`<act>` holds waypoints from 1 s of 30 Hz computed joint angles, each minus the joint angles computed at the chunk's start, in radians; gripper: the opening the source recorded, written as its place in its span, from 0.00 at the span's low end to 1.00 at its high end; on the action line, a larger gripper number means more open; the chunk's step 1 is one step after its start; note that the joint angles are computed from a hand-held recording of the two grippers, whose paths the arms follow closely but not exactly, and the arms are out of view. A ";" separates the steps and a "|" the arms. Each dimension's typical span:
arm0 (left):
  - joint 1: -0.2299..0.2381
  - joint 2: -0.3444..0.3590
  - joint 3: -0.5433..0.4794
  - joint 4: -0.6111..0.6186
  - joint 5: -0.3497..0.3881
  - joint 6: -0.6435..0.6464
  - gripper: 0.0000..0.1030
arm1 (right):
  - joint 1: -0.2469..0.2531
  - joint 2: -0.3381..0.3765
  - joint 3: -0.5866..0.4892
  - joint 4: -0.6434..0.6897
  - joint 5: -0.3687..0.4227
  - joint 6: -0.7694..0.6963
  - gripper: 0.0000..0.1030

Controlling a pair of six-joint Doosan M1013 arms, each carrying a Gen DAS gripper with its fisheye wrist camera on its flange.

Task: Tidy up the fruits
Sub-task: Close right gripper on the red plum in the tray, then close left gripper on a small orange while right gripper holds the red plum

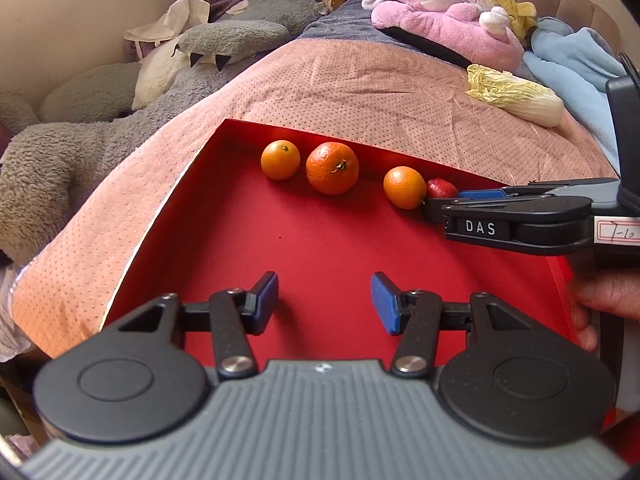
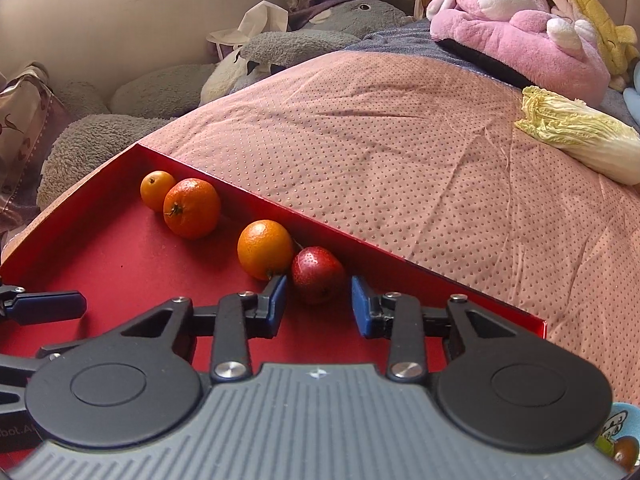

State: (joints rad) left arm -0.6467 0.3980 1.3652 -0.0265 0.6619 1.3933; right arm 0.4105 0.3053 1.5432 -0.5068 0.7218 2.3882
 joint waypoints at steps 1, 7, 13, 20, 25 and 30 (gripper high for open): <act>0.000 0.002 -0.002 -0.004 0.001 0.004 0.53 | 0.000 0.003 -0.002 0.000 0.001 -0.003 0.39; -0.003 0.013 -0.018 -0.014 0.010 0.015 0.53 | -0.003 -0.003 0.010 0.000 -0.019 -0.001 0.34; -0.013 0.035 -0.051 -0.058 0.017 0.061 0.53 | 0.005 -0.064 0.074 -0.017 -0.019 0.048 0.34; -0.034 0.091 -0.125 -0.077 0.051 0.076 0.53 | 0.017 -0.151 0.158 -0.049 -0.027 0.134 0.34; -0.044 0.133 -0.191 -0.044 0.081 0.066 0.53 | 0.028 -0.197 0.195 -0.058 -0.042 0.167 0.34; -0.058 0.160 -0.229 0.034 0.089 0.032 0.52 | 0.037 -0.217 0.213 -0.069 -0.049 0.192 0.34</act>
State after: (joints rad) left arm -0.7045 0.5577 1.1362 0.0075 0.7507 1.4254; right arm 0.4471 0.0879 1.7562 -0.5756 0.6730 2.5804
